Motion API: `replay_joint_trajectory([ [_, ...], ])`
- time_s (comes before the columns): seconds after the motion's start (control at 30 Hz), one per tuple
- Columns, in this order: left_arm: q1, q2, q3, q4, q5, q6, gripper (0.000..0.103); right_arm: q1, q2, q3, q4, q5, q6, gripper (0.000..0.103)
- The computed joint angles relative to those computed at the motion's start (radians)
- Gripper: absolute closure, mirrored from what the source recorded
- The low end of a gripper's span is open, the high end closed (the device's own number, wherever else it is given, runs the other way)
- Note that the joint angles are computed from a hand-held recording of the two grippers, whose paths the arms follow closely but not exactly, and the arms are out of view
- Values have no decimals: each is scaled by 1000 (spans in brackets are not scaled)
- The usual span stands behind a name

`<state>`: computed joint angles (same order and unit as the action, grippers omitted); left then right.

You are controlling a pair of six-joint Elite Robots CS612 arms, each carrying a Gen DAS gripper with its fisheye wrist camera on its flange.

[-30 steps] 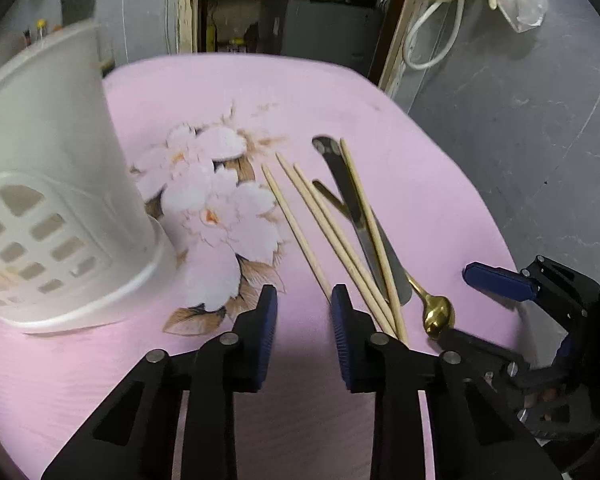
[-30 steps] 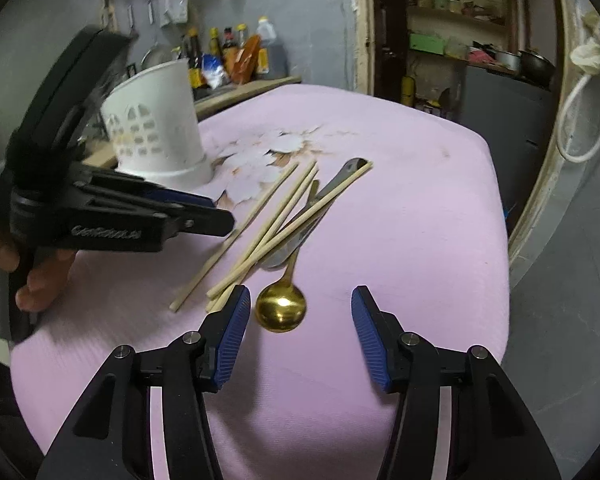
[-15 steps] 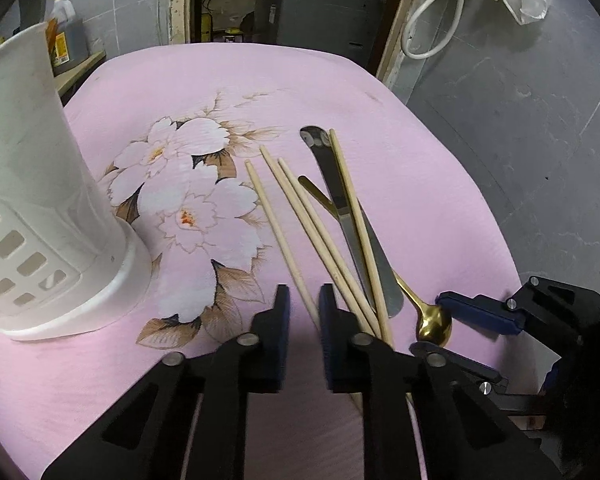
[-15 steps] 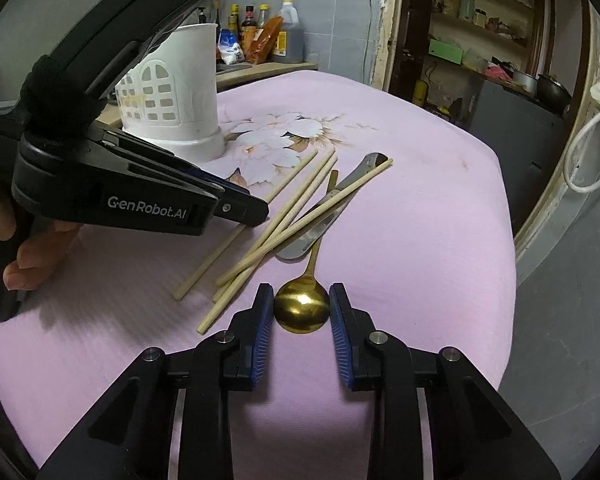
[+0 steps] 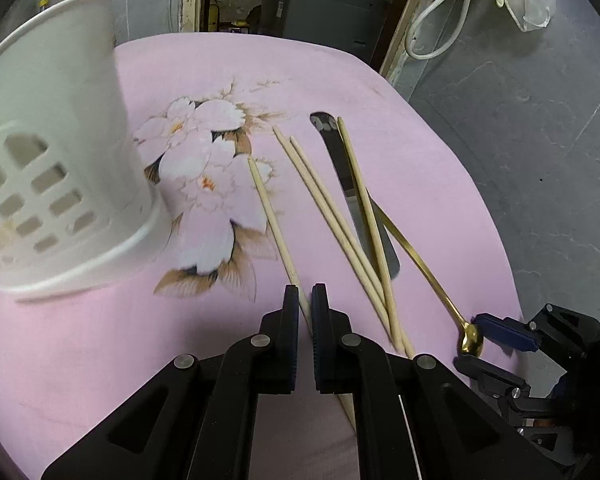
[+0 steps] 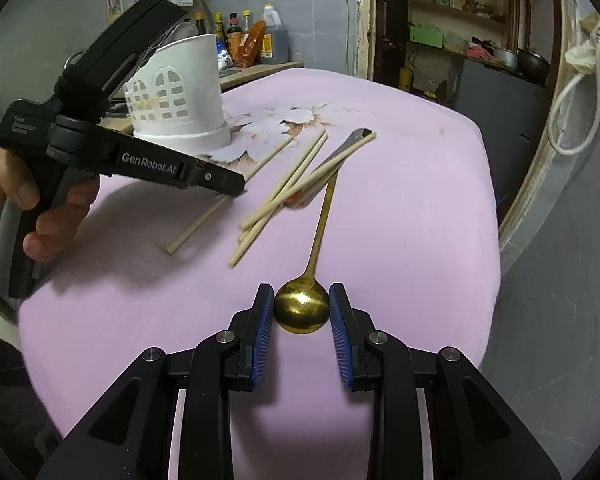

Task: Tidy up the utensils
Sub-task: 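Lower the right tool onto the gold spoon handle while the left tool approaches a chopstick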

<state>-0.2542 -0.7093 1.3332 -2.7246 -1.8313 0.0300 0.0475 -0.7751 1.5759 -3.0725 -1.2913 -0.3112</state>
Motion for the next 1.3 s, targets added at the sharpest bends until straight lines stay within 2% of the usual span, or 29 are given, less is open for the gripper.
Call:
replay_joint_trajectory([
  [0.17,4,-28,51,-32,1,15,99,0,-28,46,1,1,-1,77],
  [0.27,17,-40,62,6,-63,19,102,3,-43,67,5,-7,-9,77],
  [0.37,17,-53,81,0,-49,29,103,1,-45,67,13,-1,-3,76],
  [0.43,19,-52,77,15,-43,27,103,-1,-40,54,23,10,5,73],
  [0.53,29,-40,55,33,-89,-6,103,2,-21,22,24,14,3,68],
  [0.63,30,-34,44,15,-80,-24,103,4,-2,-19,50,13,-2,68],
  [0.97,20,2,-45,112,-62,-17,102,11,53,-137,148,4,-12,70],
  [1.1,21,23,-83,140,-90,-18,96,13,56,-142,148,-1,-27,70],
  [1.17,29,27,-88,144,-121,-19,89,12,56,-140,142,2,-31,70],
  [1.23,35,28,-87,128,-143,-31,76,11,56,-137,137,4,-30,70],
  [1.3,37,29,-85,107,-151,-43,72,13,57,-138,136,1,-33,70],
])
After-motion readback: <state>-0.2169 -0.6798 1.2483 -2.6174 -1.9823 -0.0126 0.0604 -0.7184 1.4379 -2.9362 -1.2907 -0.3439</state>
